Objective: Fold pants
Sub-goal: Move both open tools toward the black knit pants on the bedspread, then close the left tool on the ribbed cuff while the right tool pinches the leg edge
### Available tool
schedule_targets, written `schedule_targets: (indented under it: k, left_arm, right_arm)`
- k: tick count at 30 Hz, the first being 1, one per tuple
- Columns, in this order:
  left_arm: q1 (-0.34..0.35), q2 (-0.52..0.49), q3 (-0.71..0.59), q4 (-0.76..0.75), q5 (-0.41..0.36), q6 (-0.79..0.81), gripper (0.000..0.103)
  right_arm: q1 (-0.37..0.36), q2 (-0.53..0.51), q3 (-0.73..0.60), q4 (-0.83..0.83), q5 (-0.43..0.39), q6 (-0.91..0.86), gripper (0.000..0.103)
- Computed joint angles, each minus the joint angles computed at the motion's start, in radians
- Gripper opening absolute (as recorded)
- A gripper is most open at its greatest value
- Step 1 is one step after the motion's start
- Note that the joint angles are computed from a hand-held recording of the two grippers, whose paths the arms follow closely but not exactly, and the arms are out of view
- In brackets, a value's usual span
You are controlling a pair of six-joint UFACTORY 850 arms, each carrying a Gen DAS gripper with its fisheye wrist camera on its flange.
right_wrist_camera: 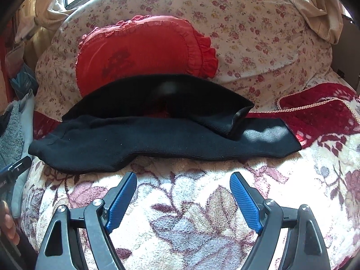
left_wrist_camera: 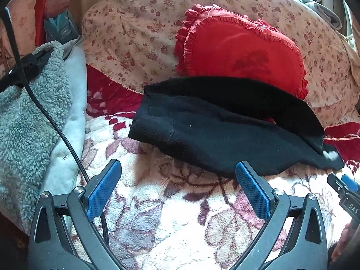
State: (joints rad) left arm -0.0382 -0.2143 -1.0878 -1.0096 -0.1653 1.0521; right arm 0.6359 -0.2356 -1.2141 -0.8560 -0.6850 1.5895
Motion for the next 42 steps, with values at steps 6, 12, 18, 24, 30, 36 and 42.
schedule_targets:
  k: [6, 12, 18, 24, 30, 36, 42]
  left_arm:
    - [0.008, -0.019, -0.021, 0.059, -0.012, -0.065, 0.102]
    - [0.06, -0.065, -0.061, 0.077, -0.057, -0.144, 0.102]
    - [0.065, -0.106, -0.099, 0.127, -0.087, -0.232, 0.102]
    - [0.053, -0.148, -0.141, 0.09, -0.124, -0.247, 0.102]
    - [0.038, -0.201, -0.2, 0.126, -0.146, -0.323, 0.102]
    - [0.018, -0.251, -0.264, 0.107, -0.17, -0.298, 0.093]
    - [0.01, -0.303, -0.318, 0.229, -0.226, -0.413, 0.039]
  right_arm:
    - [-0.007, -0.006, -0.002, 0.016, 0.011, -0.014, 0.083]
    - [-0.029, 0.007, 0.018, 0.03, 0.006, -0.033, 0.083]
    - [-0.077, 0.032, 0.075, 0.08, 0.043, -0.028, 0.083]
    - [-0.127, 0.078, 0.141, 0.11, 0.047, -0.011, 0.083]
    - [-0.211, 0.122, 0.21, 0.174, 0.126, -0.006, 0.082]
    - [-0.299, 0.116, 0.239, 0.258, 0.249, -0.032, 0.069]
    - [-0.347, 0.046, 0.177, 0.28, 0.263, -0.079, 0.043]
